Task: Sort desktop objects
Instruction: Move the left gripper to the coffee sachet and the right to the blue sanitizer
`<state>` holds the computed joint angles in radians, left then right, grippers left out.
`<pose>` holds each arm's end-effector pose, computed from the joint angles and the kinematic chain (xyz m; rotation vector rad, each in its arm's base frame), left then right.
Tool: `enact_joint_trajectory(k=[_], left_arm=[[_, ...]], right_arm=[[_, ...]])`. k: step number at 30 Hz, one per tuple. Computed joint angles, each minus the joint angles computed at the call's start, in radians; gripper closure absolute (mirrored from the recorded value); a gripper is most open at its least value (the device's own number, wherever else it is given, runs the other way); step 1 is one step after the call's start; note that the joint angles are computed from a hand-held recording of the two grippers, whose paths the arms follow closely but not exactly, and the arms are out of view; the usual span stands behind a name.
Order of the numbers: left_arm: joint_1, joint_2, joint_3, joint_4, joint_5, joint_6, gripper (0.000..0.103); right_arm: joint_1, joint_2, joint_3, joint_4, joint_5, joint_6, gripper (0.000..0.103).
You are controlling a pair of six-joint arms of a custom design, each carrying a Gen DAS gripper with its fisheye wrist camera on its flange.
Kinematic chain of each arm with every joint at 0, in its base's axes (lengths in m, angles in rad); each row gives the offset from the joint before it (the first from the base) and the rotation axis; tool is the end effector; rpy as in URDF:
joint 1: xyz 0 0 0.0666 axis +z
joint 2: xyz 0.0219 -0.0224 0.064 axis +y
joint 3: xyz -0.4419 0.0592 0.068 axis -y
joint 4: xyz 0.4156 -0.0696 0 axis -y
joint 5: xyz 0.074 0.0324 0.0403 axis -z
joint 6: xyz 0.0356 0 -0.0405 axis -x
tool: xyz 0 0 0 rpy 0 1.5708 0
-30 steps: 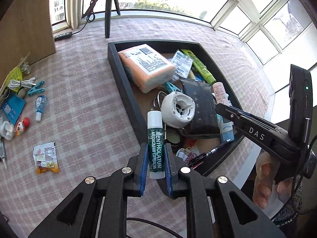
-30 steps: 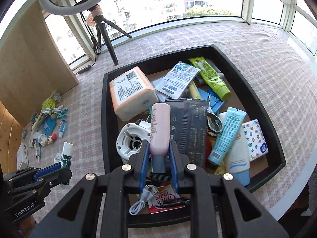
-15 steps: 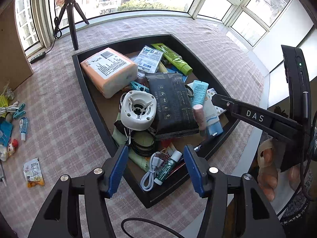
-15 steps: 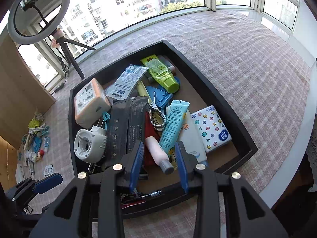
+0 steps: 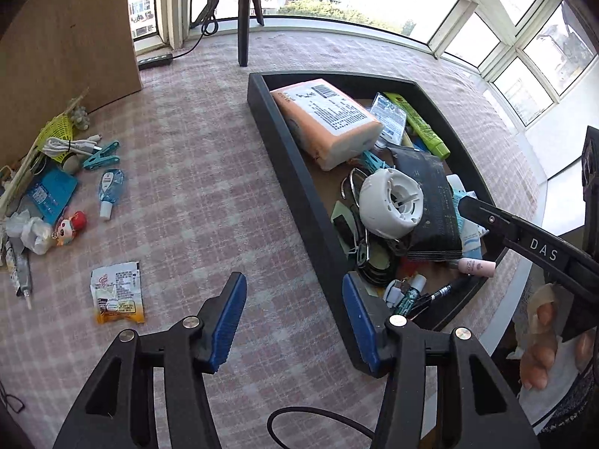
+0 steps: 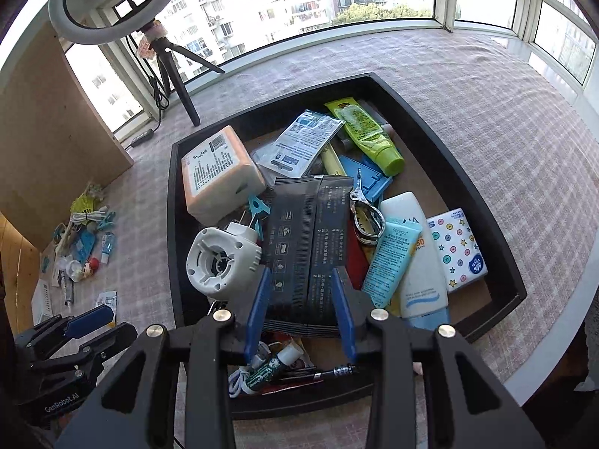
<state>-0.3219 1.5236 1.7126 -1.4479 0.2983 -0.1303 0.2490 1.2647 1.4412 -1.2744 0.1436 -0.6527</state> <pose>0.4805 -0.1717 0.5504 0.6982 2.7374 -0.4649 0.4009 0.0963 0.5481 0.5769 2.5898 0.1068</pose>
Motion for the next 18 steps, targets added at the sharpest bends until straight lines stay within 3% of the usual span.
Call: enact_joint_trajectory(k=[10, 18], left_arm=[[0.177, 0.016, -0.072, 0.053, -0.096, 0.063, 0.046], [0.231, 0.021, -0.114, 0.082, -0.091, 0.069, 0.040]], right_arm=[[0.129, 0.182, 0.157, 0.024, -0.058, 0.086, 0.055], [0.202, 0.414, 0.394, -0.049, -0.123, 0.158, 0.051]])
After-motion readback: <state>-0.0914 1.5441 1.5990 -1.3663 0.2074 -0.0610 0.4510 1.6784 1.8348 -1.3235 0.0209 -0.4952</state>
